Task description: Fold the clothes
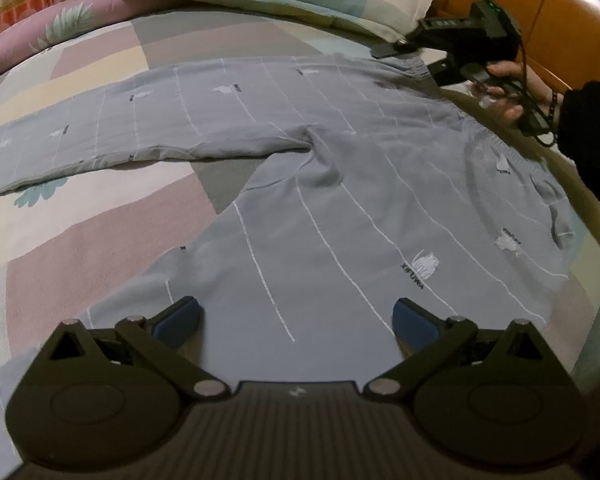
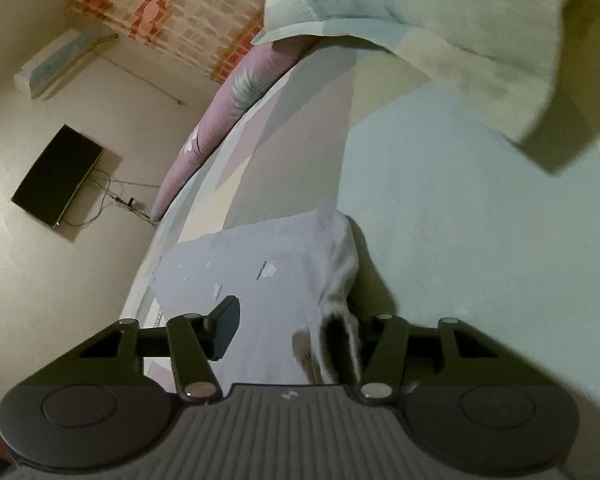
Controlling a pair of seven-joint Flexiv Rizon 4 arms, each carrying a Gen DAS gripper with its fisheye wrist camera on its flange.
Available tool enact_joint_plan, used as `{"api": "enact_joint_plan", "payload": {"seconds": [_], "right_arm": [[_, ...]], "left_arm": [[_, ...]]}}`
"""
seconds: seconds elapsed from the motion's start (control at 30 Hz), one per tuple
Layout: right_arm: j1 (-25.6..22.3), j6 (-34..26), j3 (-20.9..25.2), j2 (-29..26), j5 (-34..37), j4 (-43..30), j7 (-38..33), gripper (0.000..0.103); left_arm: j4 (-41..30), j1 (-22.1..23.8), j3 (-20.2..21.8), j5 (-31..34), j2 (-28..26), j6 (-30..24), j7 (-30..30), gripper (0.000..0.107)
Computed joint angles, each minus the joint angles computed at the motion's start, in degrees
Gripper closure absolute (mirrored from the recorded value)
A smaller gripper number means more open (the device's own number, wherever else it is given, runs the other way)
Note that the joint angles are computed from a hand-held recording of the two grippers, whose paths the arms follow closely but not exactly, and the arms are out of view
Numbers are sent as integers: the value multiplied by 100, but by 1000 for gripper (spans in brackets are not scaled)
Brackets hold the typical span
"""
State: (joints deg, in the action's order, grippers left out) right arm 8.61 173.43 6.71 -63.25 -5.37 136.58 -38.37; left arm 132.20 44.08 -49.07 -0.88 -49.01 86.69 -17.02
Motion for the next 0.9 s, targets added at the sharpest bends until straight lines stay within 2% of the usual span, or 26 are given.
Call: {"api": "enact_joint_plan", "payload": {"seconds": [0.07, 0.1, 0.17, 0.2, 0.3, 0.5, 0.7, 0.8, 0.9], "right_arm": [[60, -142, -32, 28, 123, -52, -13, 52], [92, -218, -47, 44, 189, -74, -24, 59], [205, -337, -26, 34, 495, -79, -40, 80], [266, -426, -11, 33, 684, -88, -18, 98], [462, -350, -52, -69, 978, -149, -165, 98], [832, -842, -187, 200, 1438, -105, -510, 98], [1697, -2467, -546, 1076, 2453, -17, -1089, 96], [2407, -3437, -966, 1519, 3118, -67, -1559, 95], [2773, -3784, -1169, 1751, 3463, -85, -1833, 95]], "left_arm": [[5, 19, -7, 1, 25, -41, 4, 5], [7, 43, -21, -7, 36, -82, 17, 5], [-1, 84, -43, -30, 37, -148, 69, 5], [-2, 81, -45, -50, 37, -147, 79, 5], [21, 32, -21, -66, 52, -65, 74, 5], [18, -1, 10, -20, 39, -12, 92, 5], [13, -49, 48, -5, 92, -12, 77, 5], [6, -43, 36, -39, 135, -74, 73, 5], [3, -10, -2, -60, 184, -142, 147, 5]]}}
